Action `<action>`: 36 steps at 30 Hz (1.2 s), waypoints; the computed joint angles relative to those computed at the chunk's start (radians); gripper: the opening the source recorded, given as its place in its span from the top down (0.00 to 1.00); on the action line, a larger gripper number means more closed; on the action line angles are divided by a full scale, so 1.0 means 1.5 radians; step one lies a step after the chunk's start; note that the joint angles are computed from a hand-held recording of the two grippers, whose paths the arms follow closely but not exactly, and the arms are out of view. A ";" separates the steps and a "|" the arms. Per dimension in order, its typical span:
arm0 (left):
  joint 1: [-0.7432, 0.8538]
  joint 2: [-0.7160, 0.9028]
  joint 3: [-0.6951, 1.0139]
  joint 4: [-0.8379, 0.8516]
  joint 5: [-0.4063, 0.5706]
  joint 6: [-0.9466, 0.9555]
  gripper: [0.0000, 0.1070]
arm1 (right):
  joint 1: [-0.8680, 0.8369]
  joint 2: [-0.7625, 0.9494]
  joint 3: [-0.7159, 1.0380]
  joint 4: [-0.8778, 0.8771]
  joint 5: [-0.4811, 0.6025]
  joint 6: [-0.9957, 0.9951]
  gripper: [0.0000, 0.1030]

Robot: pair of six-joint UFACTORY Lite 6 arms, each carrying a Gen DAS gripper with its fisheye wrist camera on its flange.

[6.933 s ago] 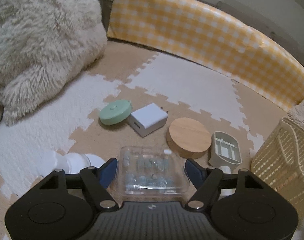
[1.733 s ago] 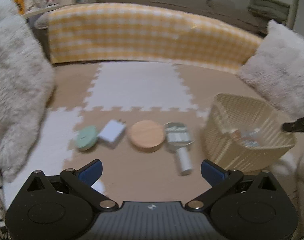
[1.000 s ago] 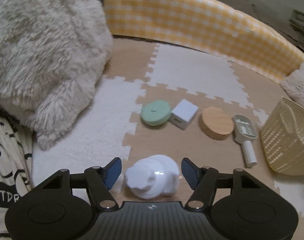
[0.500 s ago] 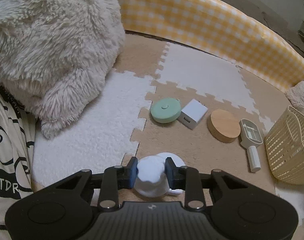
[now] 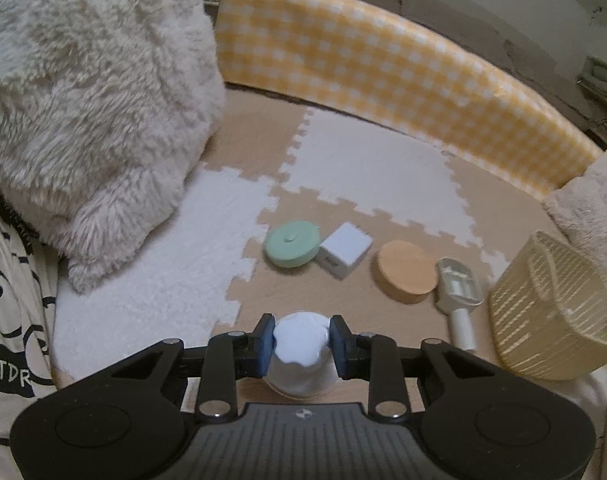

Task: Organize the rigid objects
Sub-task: 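Grasp the white knob-topped round device with the left tool, then carry the white device into the basket and open the left tool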

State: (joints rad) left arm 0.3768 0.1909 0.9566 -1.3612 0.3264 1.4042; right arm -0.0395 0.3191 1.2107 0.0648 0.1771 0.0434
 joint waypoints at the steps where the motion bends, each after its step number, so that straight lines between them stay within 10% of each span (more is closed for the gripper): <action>1: -0.003 -0.008 -0.002 0.001 0.006 -0.004 0.71 | 0.000 0.000 0.000 0.000 0.000 0.000 0.94; 26: -0.287 0.027 0.164 0.015 0.078 -0.115 0.71 | 0.001 0.001 0.001 0.000 -0.001 0.003 0.94; 36: -0.419 0.276 0.466 0.427 0.051 -0.455 0.71 | 0.006 0.002 -0.002 -0.007 -0.006 0.015 0.94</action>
